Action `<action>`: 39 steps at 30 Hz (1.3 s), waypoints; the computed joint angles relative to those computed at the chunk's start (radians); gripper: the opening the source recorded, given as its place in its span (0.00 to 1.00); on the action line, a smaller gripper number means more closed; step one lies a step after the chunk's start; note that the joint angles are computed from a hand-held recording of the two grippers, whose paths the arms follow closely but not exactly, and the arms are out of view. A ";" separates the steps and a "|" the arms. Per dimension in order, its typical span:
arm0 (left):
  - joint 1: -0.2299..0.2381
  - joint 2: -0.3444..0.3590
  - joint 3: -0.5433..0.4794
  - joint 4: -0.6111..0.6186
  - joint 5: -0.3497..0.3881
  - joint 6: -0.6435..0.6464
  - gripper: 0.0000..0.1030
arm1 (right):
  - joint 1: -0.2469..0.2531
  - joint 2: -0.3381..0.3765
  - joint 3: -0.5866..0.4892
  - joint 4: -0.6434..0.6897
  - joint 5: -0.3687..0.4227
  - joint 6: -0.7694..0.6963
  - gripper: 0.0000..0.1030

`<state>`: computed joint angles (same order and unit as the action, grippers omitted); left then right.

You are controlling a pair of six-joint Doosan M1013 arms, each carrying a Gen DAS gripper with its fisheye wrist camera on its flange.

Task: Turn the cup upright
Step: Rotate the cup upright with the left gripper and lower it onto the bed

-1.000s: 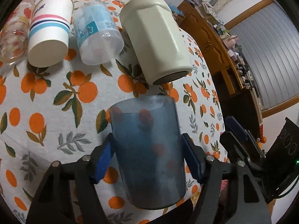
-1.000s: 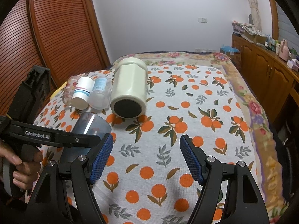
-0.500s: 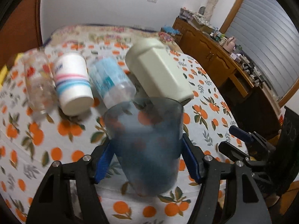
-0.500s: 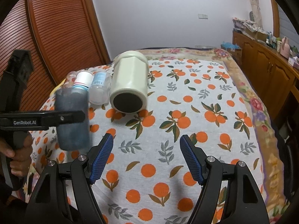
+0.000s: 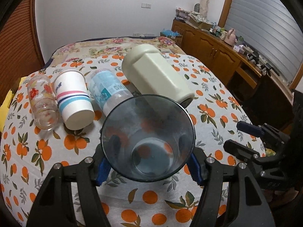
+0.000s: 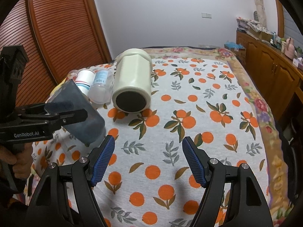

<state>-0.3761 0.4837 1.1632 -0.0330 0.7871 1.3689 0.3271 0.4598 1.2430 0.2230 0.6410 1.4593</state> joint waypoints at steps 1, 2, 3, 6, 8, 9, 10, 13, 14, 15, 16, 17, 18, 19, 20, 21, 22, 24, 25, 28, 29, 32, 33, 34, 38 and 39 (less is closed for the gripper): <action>-0.001 0.001 0.000 0.002 -0.002 0.000 0.65 | -0.001 -0.001 0.001 0.000 -0.001 0.001 0.73; -0.004 0.001 0.000 0.008 -0.005 -0.002 0.65 | -0.001 -0.001 0.002 0.001 -0.001 0.002 0.73; -0.005 0.001 0.001 0.010 -0.007 -0.001 0.65 | -0.001 -0.002 0.003 0.001 -0.002 0.002 0.73; -0.011 -0.001 0.003 0.022 -0.004 -0.005 0.67 | -0.001 -0.003 0.005 0.001 -0.005 -0.001 0.73; -0.012 -0.003 0.007 0.022 -0.006 -0.002 0.67 | -0.001 -0.003 0.005 0.000 -0.008 0.000 0.73; -0.013 -0.005 0.010 0.021 -0.009 0.001 0.68 | -0.001 -0.004 0.005 0.002 -0.010 -0.001 0.73; -0.014 -0.008 0.014 0.017 -0.014 0.007 0.70 | 0.000 -0.004 0.005 0.003 -0.011 -0.001 0.73; -0.015 -0.017 0.029 0.019 -0.034 0.001 0.71 | 0.003 -0.003 0.000 0.002 -0.013 0.000 0.73; -0.016 -0.019 0.032 0.020 -0.037 -0.002 0.71 | 0.004 -0.003 0.000 0.001 -0.013 0.000 0.73; -0.015 -0.022 0.035 0.012 -0.042 0.002 0.71 | 0.004 -0.004 0.000 0.002 -0.015 -0.001 0.73; -0.015 -0.026 0.041 0.009 -0.050 0.006 0.71 | 0.005 -0.004 -0.001 0.002 -0.016 -0.001 0.73; -0.015 -0.029 0.044 0.008 -0.055 0.008 0.71 | 0.006 -0.005 0.000 0.003 -0.019 -0.002 0.73; -0.015 -0.032 0.047 0.004 -0.061 0.014 0.72 | 0.006 -0.006 0.000 0.003 -0.021 -0.002 0.73; -0.015 -0.036 0.052 0.000 -0.069 0.019 0.72 | 0.006 -0.006 0.000 0.003 -0.023 -0.001 0.73; -0.014 -0.040 0.057 -0.004 -0.077 0.021 0.73 | 0.006 -0.008 0.002 0.004 -0.026 0.000 0.73; -0.014 -0.043 0.061 -0.008 -0.083 0.024 0.73 | 0.006 -0.009 0.002 0.005 -0.028 0.001 0.73; -0.013 -0.048 0.067 -0.012 -0.091 0.026 0.73 | 0.006 -0.009 0.002 0.007 -0.029 0.001 0.73; -0.013 -0.056 0.075 -0.021 -0.105 0.029 0.73 | 0.006 -0.010 0.002 0.007 -0.031 0.003 0.73; -0.012 -0.061 0.082 -0.026 -0.114 0.031 0.73 | 0.007 -0.011 0.002 0.006 -0.033 0.005 0.73; -0.012 -0.080 0.103 -0.031 -0.143 0.029 0.73 | 0.008 -0.014 0.004 0.004 -0.040 0.009 0.73; -0.012 -0.085 0.109 -0.029 -0.150 0.027 0.73 | 0.008 -0.016 0.005 0.008 -0.042 0.007 0.74; -0.015 -0.102 0.129 0.001 -0.176 0.004 0.73 | 0.010 -0.019 0.009 0.010 -0.055 0.009 0.74; -0.016 -0.109 0.137 0.015 -0.184 -0.004 0.73 | 0.011 -0.021 0.010 0.015 -0.060 0.006 0.74; -0.017 -0.114 0.143 0.026 -0.191 -0.012 0.73 | 0.011 -0.023 0.012 0.021 -0.065 0.002 0.74; -0.020 -0.135 0.172 0.106 -0.227 -0.064 0.73 | 0.017 -0.033 0.025 0.040 -0.101 -0.008 0.77; -0.022 -0.141 0.179 0.130 -0.236 -0.081 0.73 | 0.019 -0.036 0.030 0.043 -0.111 -0.011 0.77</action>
<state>-0.3976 0.3431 1.3425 0.0972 0.5506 1.2878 0.3465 0.4239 1.2726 0.2665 0.5298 1.4481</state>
